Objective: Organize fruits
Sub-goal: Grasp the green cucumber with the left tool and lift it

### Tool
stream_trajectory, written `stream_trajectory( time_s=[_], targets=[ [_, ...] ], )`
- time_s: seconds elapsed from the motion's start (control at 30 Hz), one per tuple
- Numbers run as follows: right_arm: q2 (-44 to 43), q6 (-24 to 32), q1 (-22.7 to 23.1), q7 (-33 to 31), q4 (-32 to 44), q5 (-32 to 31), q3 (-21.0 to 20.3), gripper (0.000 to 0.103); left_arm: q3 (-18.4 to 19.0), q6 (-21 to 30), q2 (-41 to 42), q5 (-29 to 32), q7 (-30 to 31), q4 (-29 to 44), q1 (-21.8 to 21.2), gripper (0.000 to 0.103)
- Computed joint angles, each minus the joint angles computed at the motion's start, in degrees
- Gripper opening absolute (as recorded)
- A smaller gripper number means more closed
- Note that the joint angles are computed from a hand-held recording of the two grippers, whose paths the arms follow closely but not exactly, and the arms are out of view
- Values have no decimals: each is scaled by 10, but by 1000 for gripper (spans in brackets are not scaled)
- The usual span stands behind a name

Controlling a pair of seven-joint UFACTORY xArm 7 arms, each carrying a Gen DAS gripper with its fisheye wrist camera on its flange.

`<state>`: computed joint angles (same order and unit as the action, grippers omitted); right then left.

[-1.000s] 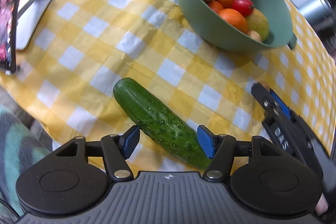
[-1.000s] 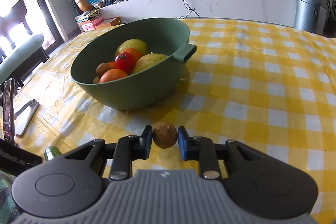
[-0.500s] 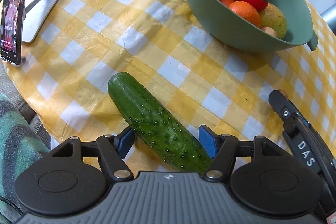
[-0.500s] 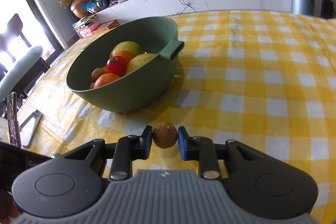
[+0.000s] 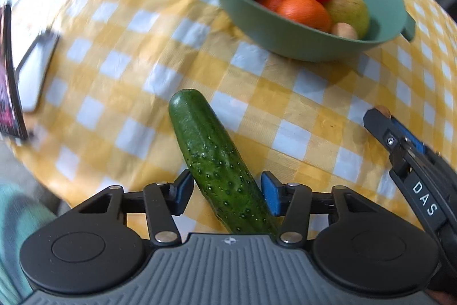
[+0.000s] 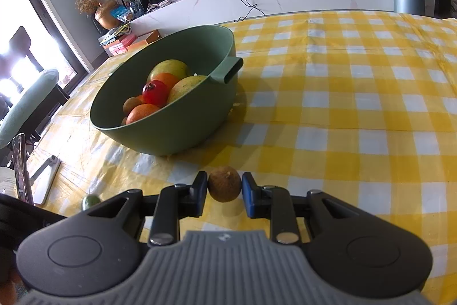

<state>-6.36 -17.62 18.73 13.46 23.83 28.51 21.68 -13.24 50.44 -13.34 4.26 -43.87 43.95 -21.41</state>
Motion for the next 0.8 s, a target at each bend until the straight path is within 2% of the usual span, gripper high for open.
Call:
stream_trajectory(
  time_s=[0.1, 0.2, 0.37, 0.5, 0.57, 0.6, 0.7, 0.8],
  targets=[
    [2, 4, 7, 9, 1, -19, -12, 23, -13, 14, 12, 55, 22, 15, -3, 58],
    [5, 12, 14, 26, 2, -44, -27, 23, -16, 6, 16, 74, 38, 11, -10, 57],
    [7, 20, 15, 49, 2, -75, -34, 23, -9, 1, 3, 61, 3, -6, -6, 58],
    [9, 25, 12, 55, 3, -87, -32, 23, -4, -25, -7, 50, -11, -24, 1, 60],
    [11, 29, 11, 57, 5, -92, -32, 23, -7, -29, -8, 50, -14, -26, 1, 56],
    [13, 31, 8, 55, 6, -91, -29, 23, -6, -34, -12, 45, -15, -29, 0, 51],
    [16, 32, -8, 33, 10, -70, -6, 23, -8, -42, -17, 45, -20, -35, 1, 51],
    [19, 29, -30, -14, 14, -18, 30, 23, -5, -58, -26, 39, -19, -48, 2, 50]
  ],
)
